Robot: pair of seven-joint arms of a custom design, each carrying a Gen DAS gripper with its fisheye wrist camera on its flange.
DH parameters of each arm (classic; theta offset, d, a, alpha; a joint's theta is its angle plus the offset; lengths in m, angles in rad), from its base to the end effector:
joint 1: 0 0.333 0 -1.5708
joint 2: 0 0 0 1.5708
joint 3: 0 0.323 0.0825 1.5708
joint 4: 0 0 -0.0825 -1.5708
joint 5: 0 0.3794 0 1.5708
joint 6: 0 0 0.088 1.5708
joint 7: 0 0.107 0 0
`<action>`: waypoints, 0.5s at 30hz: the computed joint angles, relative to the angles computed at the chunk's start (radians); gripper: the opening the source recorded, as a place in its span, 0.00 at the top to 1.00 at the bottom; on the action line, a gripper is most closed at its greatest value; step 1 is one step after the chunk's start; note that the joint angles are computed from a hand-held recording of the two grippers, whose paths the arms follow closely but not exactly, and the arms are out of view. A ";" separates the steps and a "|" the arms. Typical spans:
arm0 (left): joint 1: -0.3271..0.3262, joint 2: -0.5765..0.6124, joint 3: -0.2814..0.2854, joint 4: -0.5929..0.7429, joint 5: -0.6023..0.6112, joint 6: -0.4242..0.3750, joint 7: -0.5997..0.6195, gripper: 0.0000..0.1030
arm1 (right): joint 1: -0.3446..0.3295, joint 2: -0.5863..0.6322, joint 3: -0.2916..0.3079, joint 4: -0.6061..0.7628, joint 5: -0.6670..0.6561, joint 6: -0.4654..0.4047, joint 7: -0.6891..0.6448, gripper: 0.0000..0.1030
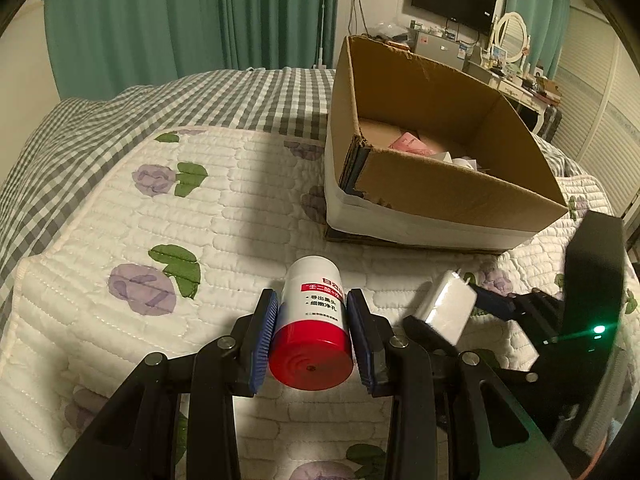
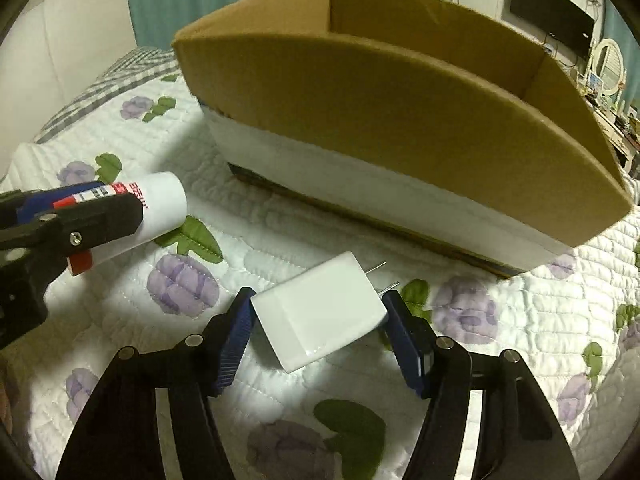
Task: Organize rigid objects
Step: 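Carry the tube and small charger over the box with both tools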
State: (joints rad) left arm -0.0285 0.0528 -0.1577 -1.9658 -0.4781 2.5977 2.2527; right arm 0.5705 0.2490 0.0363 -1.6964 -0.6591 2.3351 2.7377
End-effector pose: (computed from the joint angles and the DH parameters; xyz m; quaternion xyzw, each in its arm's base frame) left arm 0.5998 -0.1020 0.5182 -0.4708 0.8182 -0.2958 0.1463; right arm 0.5542 0.3698 0.5013 -0.6015 0.7296 -0.2485 0.2102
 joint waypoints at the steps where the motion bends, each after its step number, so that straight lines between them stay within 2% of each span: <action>1: 0.000 0.000 0.000 -0.001 0.003 0.003 -0.003 0.65 | 0.003 -0.007 -0.001 -0.005 -0.009 -0.004 0.006 0.38; 10: -0.014 -0.054 0.007 -0.048 -0.019 0.006 0.016 0.65 | 0.004 -0.097 0.036 -0.052 -0.098 -0.077 0.060 0.38; 15: -0.042 -0.113 0.024 -0.092 -0.009 0.041 0.004 0.65 | -0.011 -0.158 0.065 -0.079 -0.132 -0.105 0.096 0.38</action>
State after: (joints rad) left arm -0.0709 -0.0605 -0.1341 -2.0578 -0.4868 2.6383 2.2569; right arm 0.5598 0.0912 0.1009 -1.7754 -0.7907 2.2304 2.8334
